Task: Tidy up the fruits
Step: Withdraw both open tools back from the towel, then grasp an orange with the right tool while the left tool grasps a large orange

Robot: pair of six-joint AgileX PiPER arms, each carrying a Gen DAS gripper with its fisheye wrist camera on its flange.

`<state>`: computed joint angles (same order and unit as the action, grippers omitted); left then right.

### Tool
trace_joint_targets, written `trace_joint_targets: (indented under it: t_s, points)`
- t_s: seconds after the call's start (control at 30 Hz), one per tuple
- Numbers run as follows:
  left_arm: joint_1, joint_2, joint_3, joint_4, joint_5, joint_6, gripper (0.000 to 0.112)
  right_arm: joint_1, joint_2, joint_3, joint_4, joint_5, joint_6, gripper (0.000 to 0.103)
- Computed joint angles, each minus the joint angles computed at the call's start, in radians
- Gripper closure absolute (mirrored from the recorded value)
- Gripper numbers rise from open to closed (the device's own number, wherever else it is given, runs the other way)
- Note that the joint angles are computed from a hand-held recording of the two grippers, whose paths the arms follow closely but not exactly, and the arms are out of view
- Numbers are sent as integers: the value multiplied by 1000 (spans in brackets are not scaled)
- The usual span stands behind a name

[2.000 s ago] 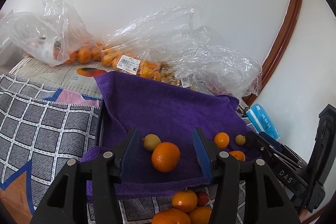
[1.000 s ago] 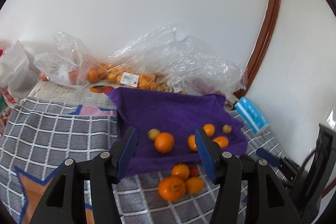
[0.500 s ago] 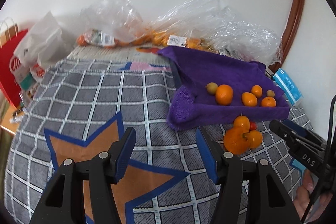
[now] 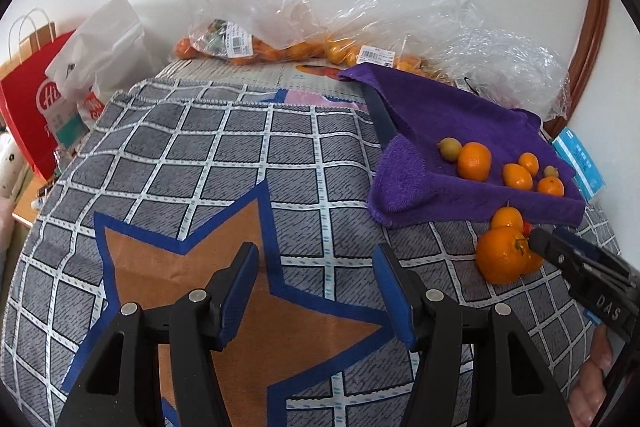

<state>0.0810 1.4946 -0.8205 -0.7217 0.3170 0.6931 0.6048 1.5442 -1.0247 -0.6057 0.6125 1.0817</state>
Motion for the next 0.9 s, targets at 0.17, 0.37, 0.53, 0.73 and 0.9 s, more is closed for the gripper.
trace_joint_targets:
  t_s: [0.17, 0.37, 0.53, 0.73, 0.9]
  points:
    - [70, 34, -32, -115, 91, 65, 55, 28, 4, 15, -53, -9, 39, 46]
    - [91, 45, -30, -184, 106, 104, 55, 0, -12, 31, 29, -36, -40, 47]
    - [68, 35, -25, -146, 79, 80, 55, -13, -8, 51, 90, -80, -112, 64]
    - [82, 36, -21, -204, 84, 134, 55, 21, -40, 64, 35, -40, -70, 67]
    - [89, 35, -19, -242, 98, 174, 55, -26, -132, 137, 74, -8, -138, 66]
